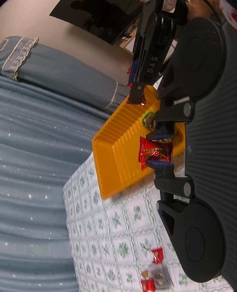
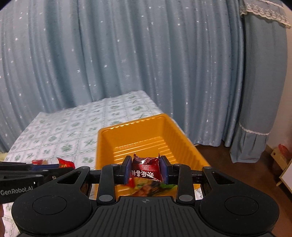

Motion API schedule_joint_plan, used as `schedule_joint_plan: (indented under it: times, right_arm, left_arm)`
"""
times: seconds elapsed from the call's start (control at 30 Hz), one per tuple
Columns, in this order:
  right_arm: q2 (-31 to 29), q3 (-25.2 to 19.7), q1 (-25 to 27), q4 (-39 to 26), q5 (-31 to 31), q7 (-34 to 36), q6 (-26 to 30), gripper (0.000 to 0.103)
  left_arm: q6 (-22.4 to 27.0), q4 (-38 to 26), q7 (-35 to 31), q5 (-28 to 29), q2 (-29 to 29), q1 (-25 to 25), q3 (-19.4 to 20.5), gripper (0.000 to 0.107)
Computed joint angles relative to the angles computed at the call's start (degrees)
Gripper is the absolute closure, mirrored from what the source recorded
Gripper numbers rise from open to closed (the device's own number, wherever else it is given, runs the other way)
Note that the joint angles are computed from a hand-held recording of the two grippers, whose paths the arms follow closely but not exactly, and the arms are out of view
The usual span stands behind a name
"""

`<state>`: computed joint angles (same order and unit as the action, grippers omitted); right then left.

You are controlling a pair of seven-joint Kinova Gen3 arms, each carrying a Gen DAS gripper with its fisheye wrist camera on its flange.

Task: Organize snacks
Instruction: 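Carry both red packets over the orange tray and open both tools to drop them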

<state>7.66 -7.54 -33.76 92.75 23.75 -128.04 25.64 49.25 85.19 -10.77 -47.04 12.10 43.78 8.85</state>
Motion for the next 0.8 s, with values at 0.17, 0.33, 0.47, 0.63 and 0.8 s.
schedule_joint_plan:
  times: [0.17, 0.33, 0.47, 0.63, 0.8]
  right_arm:
    - [0.6, 0.5, 1.6, -0.6, -1.6, 1.7, -0.4, 0.069]
    - [1.5, 1.0, 2.9, -0.9, -3.9, 4.0, -0.8, 0.069]
    - [2.4, 1.4, 3.4, -1.2, -5.2, 5.1, -1.0, 0.069]
    - [3.2, 1.9, 3.7, -1.6, -6.6, 6.1, -1.2, 0.069]
    - [3.9, 2.4, 3.6, -1.9, -7.3, 6.6, -1.3, 0.069]
  left_arm:
    - [-2.0, -2.5, -3.3, 2.0, 2.6, -0.8, -0.5, 0.087]
    - [-4.3, -4.0, -6.7, 4.7, 4.7, -1.1, -2.1, 0.087]
    - [-5.2, -5.1, -8.8, 6.5, 6.0, -1.0, -3.4, 0.087]
    - [-5.9, -5.7, -10.6, 8.3, 7.1, -0.7, -4.7, 0.087]
    - [-7.4, -5.2, -10.4, 9.0, 7.5, -0.5, -5.9, 0.086]
